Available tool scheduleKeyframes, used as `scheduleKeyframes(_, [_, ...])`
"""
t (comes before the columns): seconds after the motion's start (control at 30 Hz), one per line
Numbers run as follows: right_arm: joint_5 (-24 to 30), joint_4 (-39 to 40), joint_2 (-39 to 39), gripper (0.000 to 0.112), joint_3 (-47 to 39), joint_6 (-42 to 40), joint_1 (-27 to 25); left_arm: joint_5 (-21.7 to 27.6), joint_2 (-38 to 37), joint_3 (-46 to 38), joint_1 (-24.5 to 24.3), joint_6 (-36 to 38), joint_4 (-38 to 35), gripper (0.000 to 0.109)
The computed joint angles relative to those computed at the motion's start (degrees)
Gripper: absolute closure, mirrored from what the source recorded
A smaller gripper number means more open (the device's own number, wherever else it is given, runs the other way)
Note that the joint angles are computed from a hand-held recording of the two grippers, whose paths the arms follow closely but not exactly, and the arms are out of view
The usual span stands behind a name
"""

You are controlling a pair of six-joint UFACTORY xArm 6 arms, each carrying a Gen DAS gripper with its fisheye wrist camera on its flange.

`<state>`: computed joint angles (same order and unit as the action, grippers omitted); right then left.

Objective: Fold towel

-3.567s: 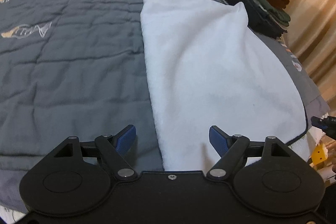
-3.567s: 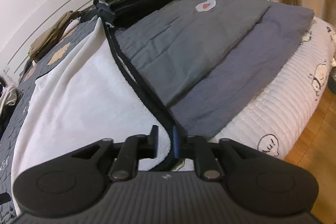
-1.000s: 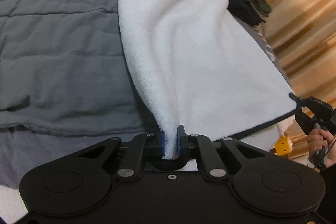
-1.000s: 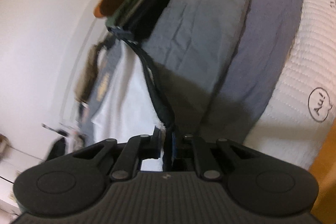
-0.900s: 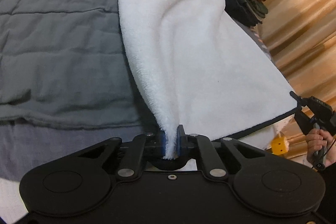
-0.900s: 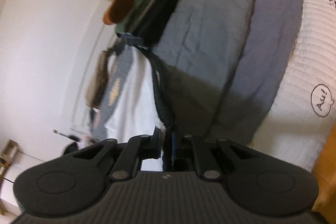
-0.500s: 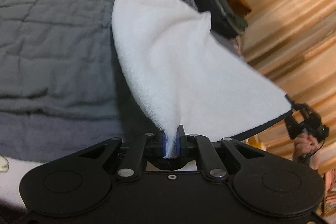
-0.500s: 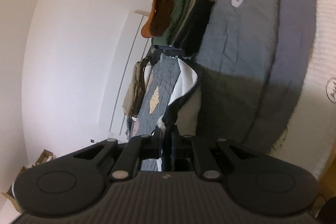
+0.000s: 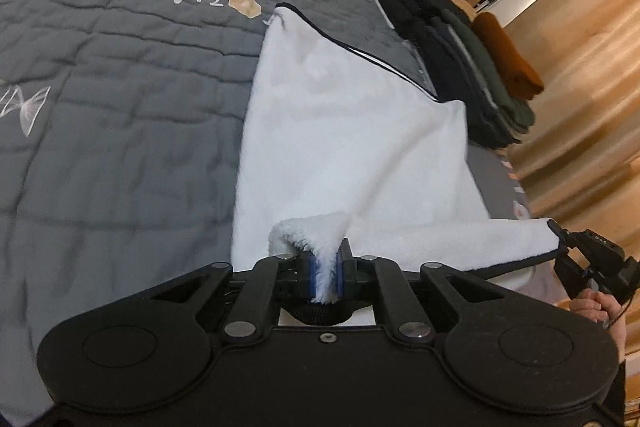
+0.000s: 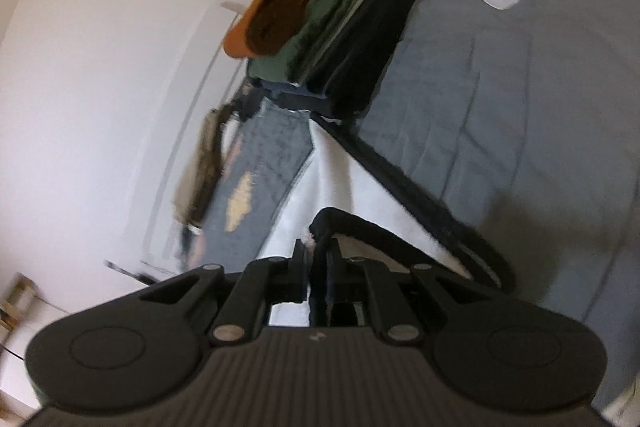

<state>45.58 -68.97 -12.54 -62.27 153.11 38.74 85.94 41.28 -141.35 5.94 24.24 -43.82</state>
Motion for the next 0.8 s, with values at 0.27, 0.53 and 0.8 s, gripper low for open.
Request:
scheduleKeyframes(0.27, [5.0, 12.6, 9.6, 0.100, -8.8, -23.6, -1.6, -6.0, 1.9, 2.5, -2.2, 3.2, 1.6, 0.096])
scheduleKeyframes(0.53, [14.1, 6.4, 11.7, 0.075, -13.3, -27.6, 1.8, -9.4, -1.7, 6.2, -0.2, 6.7, -4.9, 0.075])
scheduleKeyframes(0.8, [11.1, 0.1, 8.2, 0.068, -10.3, -23.0, 2.1, -14.9, -8.5, 14.1, 0.9, 15.9, -9.3, 0.036])
